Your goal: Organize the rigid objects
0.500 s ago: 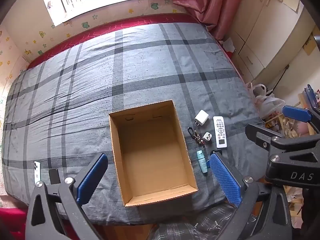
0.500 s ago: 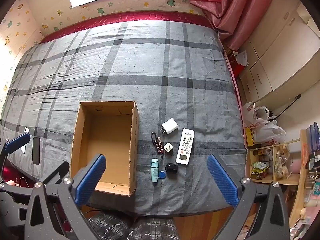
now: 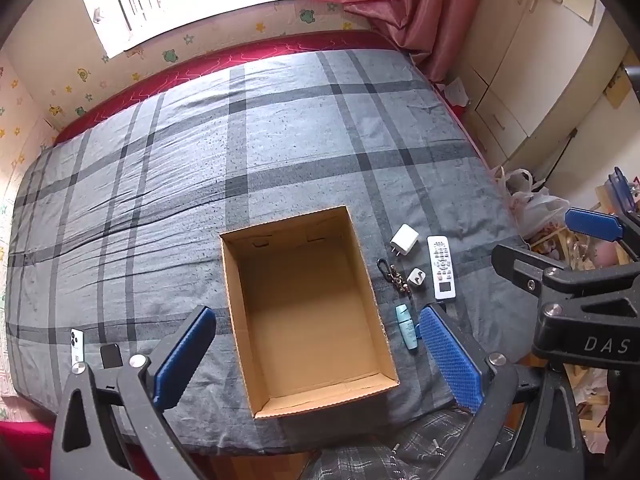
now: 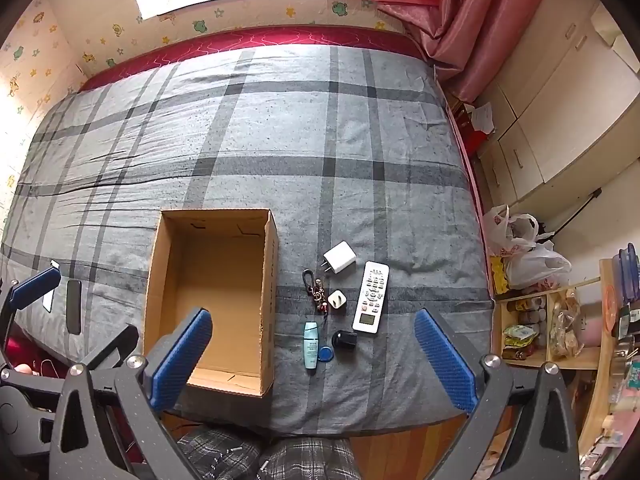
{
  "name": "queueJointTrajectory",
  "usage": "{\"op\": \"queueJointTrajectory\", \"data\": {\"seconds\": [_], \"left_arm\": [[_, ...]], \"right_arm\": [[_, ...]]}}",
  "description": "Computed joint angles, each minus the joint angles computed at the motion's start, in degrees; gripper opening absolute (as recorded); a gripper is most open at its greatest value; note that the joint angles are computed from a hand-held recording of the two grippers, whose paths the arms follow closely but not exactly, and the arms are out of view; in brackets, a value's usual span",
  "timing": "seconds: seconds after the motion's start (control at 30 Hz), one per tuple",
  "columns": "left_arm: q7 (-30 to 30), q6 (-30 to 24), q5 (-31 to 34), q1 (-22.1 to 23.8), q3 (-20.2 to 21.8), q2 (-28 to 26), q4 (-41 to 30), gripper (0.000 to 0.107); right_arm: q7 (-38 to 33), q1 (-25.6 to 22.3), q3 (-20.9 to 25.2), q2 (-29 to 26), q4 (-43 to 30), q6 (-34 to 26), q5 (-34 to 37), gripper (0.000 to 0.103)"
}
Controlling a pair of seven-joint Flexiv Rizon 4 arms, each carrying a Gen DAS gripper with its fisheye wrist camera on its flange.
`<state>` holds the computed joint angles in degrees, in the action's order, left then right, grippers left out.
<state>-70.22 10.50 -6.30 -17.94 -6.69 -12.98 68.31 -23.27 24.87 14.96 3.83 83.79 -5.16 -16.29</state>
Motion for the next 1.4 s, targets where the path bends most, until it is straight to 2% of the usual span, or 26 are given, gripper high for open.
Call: {"op": "queueJointTrajectory", "data": {"seconds": [0.1, 0.4, 1.4], "left_arm": [[1.04, 2.02, -0.82, 0.26, 0.18, 1.23, 2.31, 0.103], [1.62, 2.96, -1.43, 0.55, 0.0, 2.2, 3.94, 0.103], [-1.22, 1.95, 1.51, -0.46, -0.07, 0.4, 1.18, 0.103]], "right_arm": [[-0.01, 0.1, 0.03, -0.04, -0.16, -0.16, -0.18, 0.103], [0.01, 0.46, -0.07, -0.78, -1.17, -1.02, -1.52, 0.103], [-4.05, -1.0, -0.77, -0.13, 1.33, 2.69, -0.43, 0.103]]}}
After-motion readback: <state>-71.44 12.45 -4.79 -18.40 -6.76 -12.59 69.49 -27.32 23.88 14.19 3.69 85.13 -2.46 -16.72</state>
